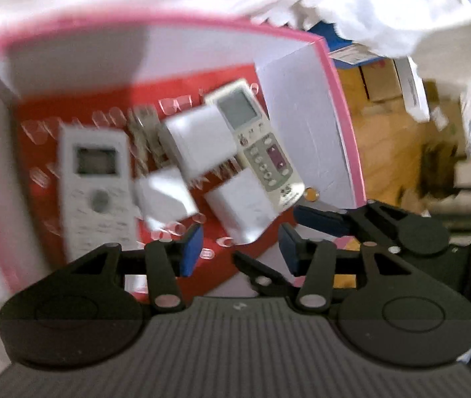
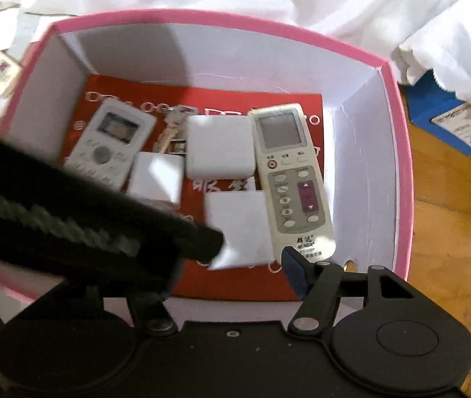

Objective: Organize rigid objects
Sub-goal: 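Open both grippers to release the plug charger into the box, then withdraw both grippers and lower them onto the small white remote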

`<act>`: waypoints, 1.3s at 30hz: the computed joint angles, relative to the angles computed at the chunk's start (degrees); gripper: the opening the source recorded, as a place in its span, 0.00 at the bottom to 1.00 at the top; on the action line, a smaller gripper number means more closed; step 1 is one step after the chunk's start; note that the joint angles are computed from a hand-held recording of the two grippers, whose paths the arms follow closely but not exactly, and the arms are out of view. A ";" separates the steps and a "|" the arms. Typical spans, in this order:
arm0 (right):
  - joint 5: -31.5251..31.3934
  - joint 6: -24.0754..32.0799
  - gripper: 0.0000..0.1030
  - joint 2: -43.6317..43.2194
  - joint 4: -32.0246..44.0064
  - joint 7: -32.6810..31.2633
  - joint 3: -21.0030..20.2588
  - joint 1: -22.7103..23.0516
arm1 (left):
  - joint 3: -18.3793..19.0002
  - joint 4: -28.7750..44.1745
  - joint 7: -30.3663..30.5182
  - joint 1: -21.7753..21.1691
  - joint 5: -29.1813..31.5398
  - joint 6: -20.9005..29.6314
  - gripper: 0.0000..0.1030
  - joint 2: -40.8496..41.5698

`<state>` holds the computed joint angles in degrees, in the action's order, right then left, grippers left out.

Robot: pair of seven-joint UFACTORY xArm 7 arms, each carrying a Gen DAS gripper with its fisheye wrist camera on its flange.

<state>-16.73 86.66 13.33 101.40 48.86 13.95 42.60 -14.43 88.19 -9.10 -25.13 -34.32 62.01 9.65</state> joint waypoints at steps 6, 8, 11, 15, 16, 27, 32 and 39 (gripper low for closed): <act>-9.88 -12.22 0.67 -8.51 -7.41 8.10 3.31 3.39 | 2.24 -3.14 8.45 2.33 0.40 3.48 0.48 -9.13; -14.33 -15.02 0.67 -8.98 -6.94 9.88 4.95 4.39 | 3.19 -3.41 10.79 2.87 1.07 4.69 0.48 -11.85; -20.29 -17.15 0.67 -5.54 -2.22 12.29 6.25 7.04 | 5.00 -3.92 14.14 3.97 1.88 6.84 0.48 -15.91; -20.56 -23.91 0.67 -3.32 0.67 16.54 5.00 9.67 | 7.52 -6.03 18.18 5.66 3.00 8.44 0.48 -21.02; -20.32 -25.85 0.67 -2.62 1.34 17.49 4.74 10.24 | 7.95 -7.25 18.82 6.00 3.15 8.29 0.48 -22.38; -16.70 -30.20 0.67 10.29 10.29 18.37 -0.48 17.62 | 12.47 -24.72 23.03 9.06 4.27 4.08 0.48 -33.90; -18.76 -22.84 0.67 19.11 19.04 14.08 -5.64 23.09 | 12.36 -33.44 24.11 8.81 3.03 -2.95 0.48 -37.05; -21.53 -19.25 0.66 26.24 23.36 12.89 -11.74 26.49 | 13.26 -43.52 28.34 5.99 -1.46 -14.92 0.48 -38.17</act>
<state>-38.26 67.42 39.58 124.76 61.74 2.20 69.08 -1.17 44.67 19.24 -19.14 -35.78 47.10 -28.52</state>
